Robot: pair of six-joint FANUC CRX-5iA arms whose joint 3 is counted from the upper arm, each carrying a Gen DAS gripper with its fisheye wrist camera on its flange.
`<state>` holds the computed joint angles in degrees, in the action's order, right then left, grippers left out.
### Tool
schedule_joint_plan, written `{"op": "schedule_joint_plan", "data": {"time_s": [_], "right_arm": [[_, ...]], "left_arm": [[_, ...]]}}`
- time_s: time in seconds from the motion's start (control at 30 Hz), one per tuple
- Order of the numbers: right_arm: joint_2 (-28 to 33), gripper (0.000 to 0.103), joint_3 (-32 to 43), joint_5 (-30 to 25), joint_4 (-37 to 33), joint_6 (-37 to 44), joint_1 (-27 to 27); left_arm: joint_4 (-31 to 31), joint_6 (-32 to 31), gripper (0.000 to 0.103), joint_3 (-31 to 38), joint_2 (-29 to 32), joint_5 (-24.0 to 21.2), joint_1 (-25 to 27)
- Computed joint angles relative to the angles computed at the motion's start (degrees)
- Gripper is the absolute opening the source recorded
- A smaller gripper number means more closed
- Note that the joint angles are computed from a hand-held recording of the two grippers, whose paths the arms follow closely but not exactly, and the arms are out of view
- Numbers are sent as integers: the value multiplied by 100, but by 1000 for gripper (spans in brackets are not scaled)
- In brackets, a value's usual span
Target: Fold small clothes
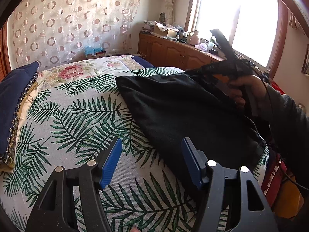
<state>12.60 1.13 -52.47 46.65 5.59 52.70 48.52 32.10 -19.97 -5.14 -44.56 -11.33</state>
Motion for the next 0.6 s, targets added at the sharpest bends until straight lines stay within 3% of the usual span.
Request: {"op": "schedule_joint_plan", "data": {"time_s": [0.17,0.27,0.37,0.43,0.47,0.6], "right_arm": [[-77,4,-216,-932,1406,-997,208],[171,4,175,-1470,1083,-656,171],[325,4,411,-1583,634,-248,125],[410,15,492,-1837,571,-137,171],[376,26,430,-1848,604,-158,199],[187,47,180,-1870,747,-314,448]], "left_arm": [[74,-37,65,-32,17,-23,-23],[-11,2,65,-14,34,-37,-67],[-126,76,65,26,41,-61,-78],[-169,124,65,51,53,-69,-81],[-193,160,65,72,66,-90,-78],[-242,179,65,81,66,-95,-78]]}}
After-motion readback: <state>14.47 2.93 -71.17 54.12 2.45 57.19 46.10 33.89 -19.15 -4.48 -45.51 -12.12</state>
